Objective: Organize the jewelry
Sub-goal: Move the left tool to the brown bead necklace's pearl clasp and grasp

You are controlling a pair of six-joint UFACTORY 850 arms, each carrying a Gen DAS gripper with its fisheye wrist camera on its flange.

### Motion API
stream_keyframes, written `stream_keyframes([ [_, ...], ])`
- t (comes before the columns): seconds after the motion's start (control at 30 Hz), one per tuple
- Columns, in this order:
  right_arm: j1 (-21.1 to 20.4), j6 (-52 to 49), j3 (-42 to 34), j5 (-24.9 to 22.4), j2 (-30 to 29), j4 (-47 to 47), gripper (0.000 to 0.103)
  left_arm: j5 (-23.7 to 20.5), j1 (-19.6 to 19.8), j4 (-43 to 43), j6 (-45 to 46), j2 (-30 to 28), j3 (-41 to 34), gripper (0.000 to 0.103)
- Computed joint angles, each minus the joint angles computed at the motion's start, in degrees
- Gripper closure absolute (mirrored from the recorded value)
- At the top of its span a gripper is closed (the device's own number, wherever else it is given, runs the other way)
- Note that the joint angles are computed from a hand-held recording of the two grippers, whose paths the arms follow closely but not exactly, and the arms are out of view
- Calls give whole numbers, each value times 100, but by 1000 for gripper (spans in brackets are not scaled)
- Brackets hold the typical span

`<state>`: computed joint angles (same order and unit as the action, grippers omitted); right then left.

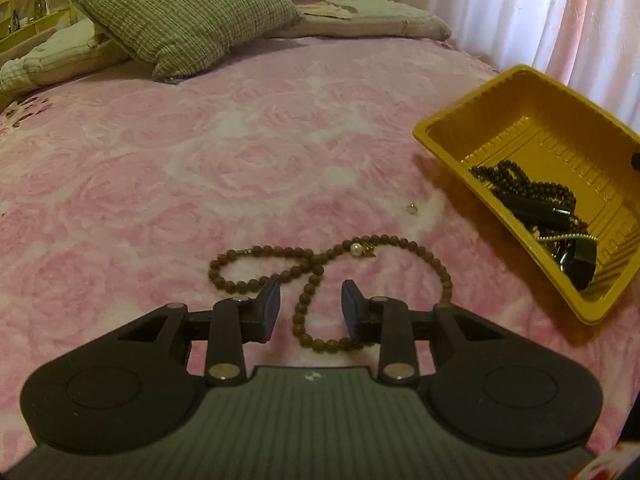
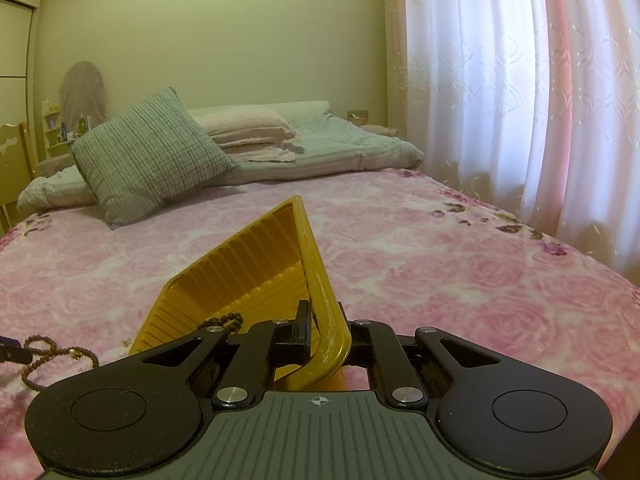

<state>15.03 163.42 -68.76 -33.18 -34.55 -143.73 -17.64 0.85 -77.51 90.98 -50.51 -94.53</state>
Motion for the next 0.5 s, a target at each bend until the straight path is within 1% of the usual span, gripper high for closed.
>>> stream_keyframes([
  [0.07, -1, -9, -2, -1, -1, 5, 94, -13, -18, 2, 7, -26, -23, 73],
  [0.13, -8, 15, 4, 5, 5, -13, 94, 25, -44, -187, 195, -43, -29, 73],
  [0.2, 2, -14, 0, -8, -2, 4, 94, -64, -61, -366, 374, -90, -90, 73],
  [0.37, -5, 1, -4, 4, -2, -4, 94, -129, -169, -487, 526, -275, -329, 74],
  [0.5, -1, -11, -2, -4, -2, 11, 94, -132, -255, -174, 136, -478, -598, 74],
])
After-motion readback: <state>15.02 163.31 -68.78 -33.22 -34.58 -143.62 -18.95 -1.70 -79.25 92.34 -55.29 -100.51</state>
